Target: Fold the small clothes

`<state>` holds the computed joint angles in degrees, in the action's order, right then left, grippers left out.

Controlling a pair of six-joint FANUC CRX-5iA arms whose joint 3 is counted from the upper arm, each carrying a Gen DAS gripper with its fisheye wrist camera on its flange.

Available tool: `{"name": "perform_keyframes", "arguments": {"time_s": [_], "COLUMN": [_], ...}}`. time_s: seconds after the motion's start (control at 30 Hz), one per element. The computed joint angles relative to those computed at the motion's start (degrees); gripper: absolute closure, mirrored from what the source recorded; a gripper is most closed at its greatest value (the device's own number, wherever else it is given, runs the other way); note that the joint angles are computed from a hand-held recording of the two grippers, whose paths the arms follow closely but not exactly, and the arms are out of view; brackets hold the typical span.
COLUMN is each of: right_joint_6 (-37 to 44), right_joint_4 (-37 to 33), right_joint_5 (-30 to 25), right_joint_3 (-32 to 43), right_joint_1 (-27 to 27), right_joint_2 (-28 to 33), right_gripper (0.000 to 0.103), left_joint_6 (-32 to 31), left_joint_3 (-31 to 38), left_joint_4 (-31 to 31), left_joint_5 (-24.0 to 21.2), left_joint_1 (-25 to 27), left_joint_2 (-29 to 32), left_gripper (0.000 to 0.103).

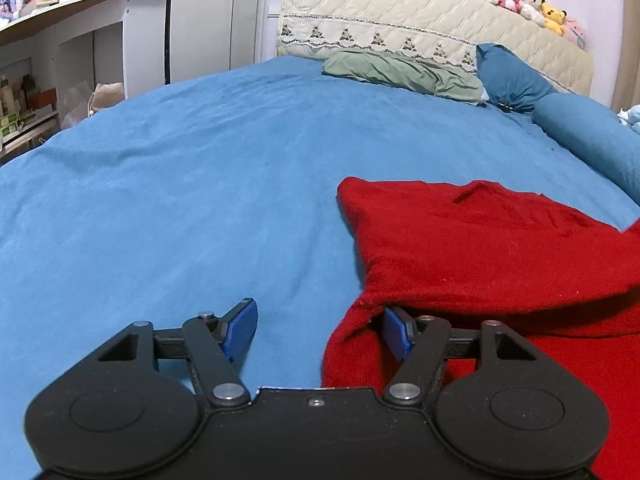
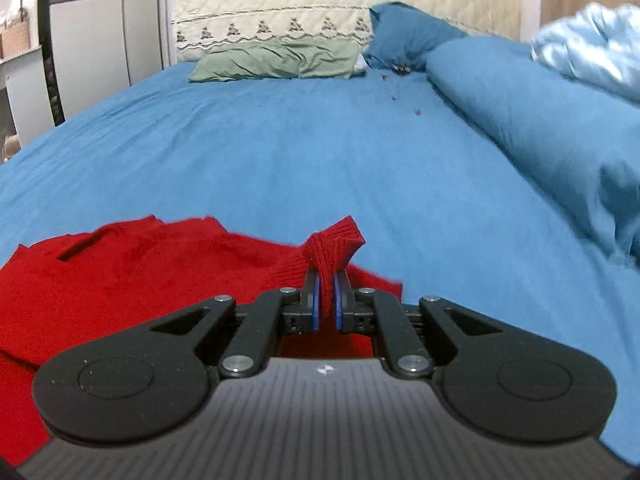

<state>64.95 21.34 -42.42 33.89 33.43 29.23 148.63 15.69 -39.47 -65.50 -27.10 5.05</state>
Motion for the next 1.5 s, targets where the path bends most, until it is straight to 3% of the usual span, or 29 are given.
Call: {"name": "perform_keyframes", "arguments": {"time_s": [0.13, 0.23, 0.27, 0.3, 0.33, 0.37, 0.4, 0.47, 0.57, 0.7, 0.83, 0.97, 1.1, 1.23, 1.4, 1.5], "right_joint_6": [0.2, -2.3, -2.7, -1.5, -1.1, -1.9, -2.7, 2.7, 12.3, 8.9, 13.3, 19.3, 13.3, 7.0, 2.8, 5.2], "right_joint_4": [-2.4, -2.2, -2.1, -2.8, -2.0, 0.3, 2.8, -1.2, -13.2, -14.0, -15.4, -24.8, -21.4, -12.6, -16.1, -19.6], "right_joint_5": [1.9, 0.2, 0.0, 0.7, 2.8, 5.3, 8.2, 10.5, 1.8, -5.5, -3.6, -1.6, -9.1, -8.8, -14.6, -13.2], "right_joint_3": [-6.2, -9.4, -10.4, -11.9, -14.5, -17.1, -19.5, -18.4, -6.9, -0.8, -2.4, 2.3, 14.8, 17.7, 27.3, 22.2], "right_joint_1": [-0.9, -0.7, -0.5, -0.6, -0.4, -0.1, 0.1, 0.1, -0.4, -1.0, -1.2, -2.8, -2.8, -2.4, -4.0, -5.0], "right_joint_2": [-2.8, -4.5, -5.2, -6.5, -8.1, -9.5, -10.7, -10.7, -5.5, -0.4, -1.5, -0.1, 9.0, 13.0, 17.0, 11.8], "right_gripper": [0.08, 0.072, 0.059, 0.038, 0.027, 0.008, 0.002, 0.003, 0.003, 0.002, 0.0, 0.0, 0.0, 0.0, 0.0, 0.0], "left_joint_6": [-1.1, -3.3, -4.0, -4.2, -4.4, -5.2, -6.4, -10.3, -16.2, -18.9, -19.3, -18.8, -19.1, -19.5, -18.9, -17.8], "left_joint_3": [-0.4, -0.9, -0.7, -0.2, 0.4, 1.1, 1.9, 4.2, 6.0, 5.8, 2.6, 2.6, 3.7, 4.6, 7.6, 9.8], "left_joint_4": [0.5, -0.3, -0.9, -1.7, -2.2, -2.1, -1.2, 1.6, 9.4, 17.2, 18.2, 18.2, 17.2, 17.3, 16.2, 16.7], "left_joint_5": [-0.5, 0.3, 0.5, 0.9, 1.6, 2.9, 3.9, 5.8, 8.6, 8.7, 11.4, 11.3, 10.1, 9.5, 6.3, 3.4], "left_joint_1": [-0.4, -1.8, -2.5, -3.3, -3.9, -4.0, -3.7, -2.5, 1.0, 4.6, 5.2, 5.0, 4.4, 4.5, 3.5, 3.2], "left_joint_2": [-0.9, -1.9, -2.2, -2.2, -2.2, -2.0, -1.5, 0.4, 3.2, 5.7, 4.0, 3.9, 4.7, 5.4, 7.2, 7.6], "left_gripper": [0.036, 0.036, 0.035, 0.034, 0.03, 0.029, 0.029, 0.029, 0.029, 0.029, 0.029, 0.029, 0.029, 0.029, 0.029, 0.032]}}
